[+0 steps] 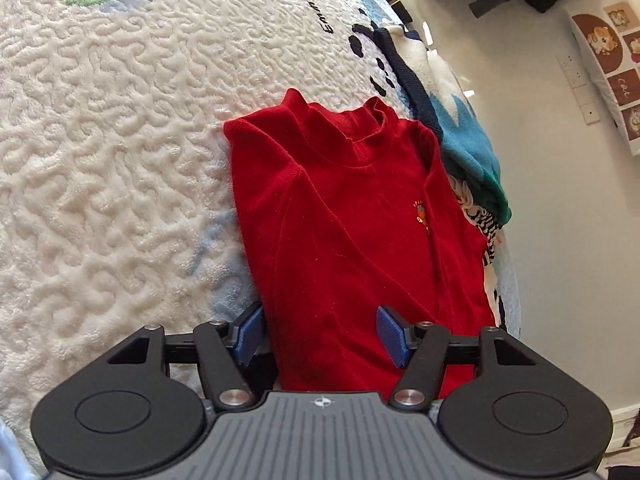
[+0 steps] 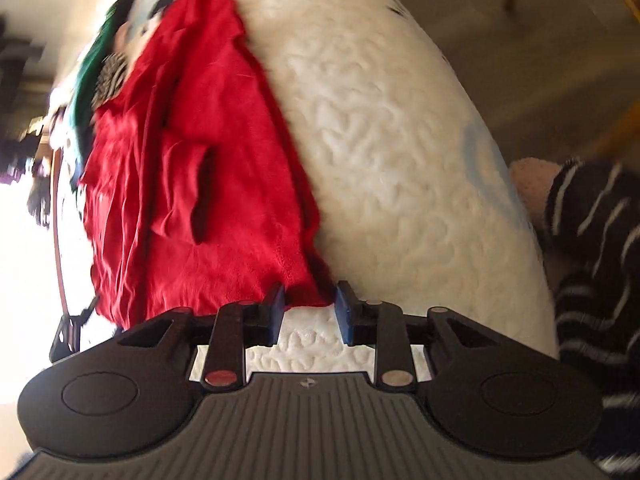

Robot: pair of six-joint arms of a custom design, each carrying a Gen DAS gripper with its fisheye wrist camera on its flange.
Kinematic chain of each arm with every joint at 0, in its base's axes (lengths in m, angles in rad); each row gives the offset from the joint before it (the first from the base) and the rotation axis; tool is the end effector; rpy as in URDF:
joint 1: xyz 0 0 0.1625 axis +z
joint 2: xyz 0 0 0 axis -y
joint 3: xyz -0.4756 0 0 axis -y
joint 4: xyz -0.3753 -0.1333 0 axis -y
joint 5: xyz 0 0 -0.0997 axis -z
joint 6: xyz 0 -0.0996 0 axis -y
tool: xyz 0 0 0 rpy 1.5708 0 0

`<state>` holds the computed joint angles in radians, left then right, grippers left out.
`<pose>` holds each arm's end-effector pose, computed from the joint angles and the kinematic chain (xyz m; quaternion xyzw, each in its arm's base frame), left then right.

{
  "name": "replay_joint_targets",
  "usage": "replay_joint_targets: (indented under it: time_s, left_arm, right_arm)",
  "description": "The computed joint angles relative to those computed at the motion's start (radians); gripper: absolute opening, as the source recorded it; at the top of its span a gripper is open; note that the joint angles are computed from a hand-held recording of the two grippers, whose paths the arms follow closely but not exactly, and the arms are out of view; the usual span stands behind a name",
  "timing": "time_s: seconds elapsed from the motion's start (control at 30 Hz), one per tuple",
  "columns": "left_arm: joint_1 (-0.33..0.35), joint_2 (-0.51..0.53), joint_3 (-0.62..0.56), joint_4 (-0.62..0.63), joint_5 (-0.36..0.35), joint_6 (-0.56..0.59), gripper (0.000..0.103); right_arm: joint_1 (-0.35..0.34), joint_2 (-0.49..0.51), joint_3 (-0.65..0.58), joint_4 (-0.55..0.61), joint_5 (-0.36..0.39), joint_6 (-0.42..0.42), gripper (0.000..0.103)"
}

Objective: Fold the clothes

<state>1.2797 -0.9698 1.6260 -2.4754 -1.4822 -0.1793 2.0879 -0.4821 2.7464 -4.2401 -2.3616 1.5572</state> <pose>-0.0611 -0.6992 0.2541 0.0499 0.9901 -0.1306 0.0139 0.2030 -0.2305 0.0693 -0.5164 -0.7460 0.4193 0.0321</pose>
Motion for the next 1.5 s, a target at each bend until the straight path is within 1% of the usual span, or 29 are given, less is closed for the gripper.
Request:
replay_joint_targets:
  time_s: [0.07, 0.1, 0.17, 0.2, 0.23, 0.27, 0.3, 0.4, 0.43, 0.47, 0.5, 0.53, 0.57, 0.6, 0.67, 0.73, 0.87, 0.93, 1.03, 1.17, 1.33, 1.43, 1.5]
  left_arm:
    - [0.002, 0.004, -0.012, 0.023, -0.018, -0.007, 0.063]
    - [0.004, 0.005, -0.018, 0.04, -0.032, -0.008, 0.063]
    - [0.001, 0.005, -0.026, 0.079, -0.044, 0.004, 0.063]
    - [-0.001, 0.005, -0.027, 0.093, -0.047, 0.019, 0.064]
    - [-0.005, 0.005, -0.026, 0.096, -0.041, 0.037, 0.064]
    - [-0.006, 0.005, -0.022, 0.093, -0.032, 0.042, 0.064]
    - [-0.004, 0.005, -0.019, 0.085, -0.033, 0.026, 0.064]
    - [0.002, 0.005, -0.007, 0.05, -0.042, -0.03, 0.061]
    - [0.002, 0.005, -0.004, 0.045, -0.038, -0.035, 0.06]
    - [-0.002, 0.005, -0.002, 0.044, -0.023, -0.037, 0.055]
    - [-0.006, 0.005, -0.001, 0.045, -0.005, -0.039, 0.044]
    - [-0.01, 0.005, -0.001, 0.047, 0.017, -0.039, 0.036]
    - [-0.014, 0.005, -0.002, 0.05, 0.039, -0.039, 0.017]
    - [-0.015, 0.004, -0.002, 0.049, 0.047, -0.049, 0.011]
    - [-0.022, -0.001, 0.007, 0.026, 0.049, -0.043, 0.01]
    - [-0.032, -0.004, 0.015, -0.001, 0.048, -0.034, 0.01]
    - [-0.061, 0.007, -0.011, -0.004, 0.052, -0.077, 0.01]
    - [-0.077, 0.023, -0.044, 0.012, 0.054, -0.099, 0.01]
    - [-0.107, 0.062, -0.103, 0.035, 0.062, -0.14, 0.01]
    - [-0.151, 0.133, -0.202, 0.072, 0.071, -0.206, 0.01]
    - [-0.206, 0.253, -0.358, 0.107, 0.081, -0.27, 0.01]
    - [-0.234, 0.348, -0.469, 0.12, 0.107, -0.296, 0.01]
    - [-0.248, 0.422, -0.552, 0.146, 0.147, -0.31, 0.01]
  right_arm:
    - [-0.003, 0.018, -0.012, -0.028, -0.005, 0.027, 0.036]
    - [-0.005, 0.025, -0.019, -0.036, -0.009, 0.038, 0.036]
    - [-0.014, 0.022, -0.041, -0.025, -0.018, 0.045, 0.036]
    - [-0.019, 0.03, -0.046, -0.046, -0.018, 0.055, 0.036]
    - [-0.028, 0.03, -0.055, -0.057, -0.016, 0.059, 0.036]
    - [-0.032, 0.021, -0.062, -0.042, -0.019, 0.063, 0.036]
    - [-0.034, 0.016, -0.06, -0.036, -0.015, 0.09, 0.036]
    - [-0.036, 0.015, -0.049, -0.035, -0.008, 0.175, 0.032]
    - [-0.042, 0.023, -0.045, -0.05, -0.005, 0.183, 0.028]
    - [-0.05, 0.034, -0.043, -0.073, 0.003, 0.17, 0.024]
    - [-0.055, 0.037, -0.044, -0.078, 0.008, 0.153, 0.022]
    - [-0.058, 0.03, -0.047, -0.064, 0.012, 0.138, 0.016]
    - [-0.067, 0.023, -0.05, -0.062, 0.025, 0.112, 0.014]
    - [-0.07, 0.003, -0.052, -0.032, 0.033, 0.097, 0.013]
    - [-0.059, -0.037, -0.052, 0.021, 0.025, 0.078, 0.013]
    - [-0.058, -0.115, -0.053, 0.141, 0.033, 0.051, 0.012]
    - [-0.059, -0.219, -0.062, 0.241, 0.044, 0.041, 0.012]
    - [-0.073, -0.255, -0.062, 0.229, 0.056, 0.011, 0.012]
    - [-0.106, -0.301, -0.049, 0.18, 0.071, -0.015, 0.012]
    - [-0.179, -0.402, -0.037, 0.139, 0.117, -0.095, 0.012]
    - [-0.335, -0.584, -0.064, 0.164, 0.2, -0.328, 0.012]
    - [-0.47, -0.688, -0.096, 0.207, 0.282, -0.45, 0.012]
    - [-0.567, -0.736, -0.128, 0.248, 0.35, -0.539, 0.012]
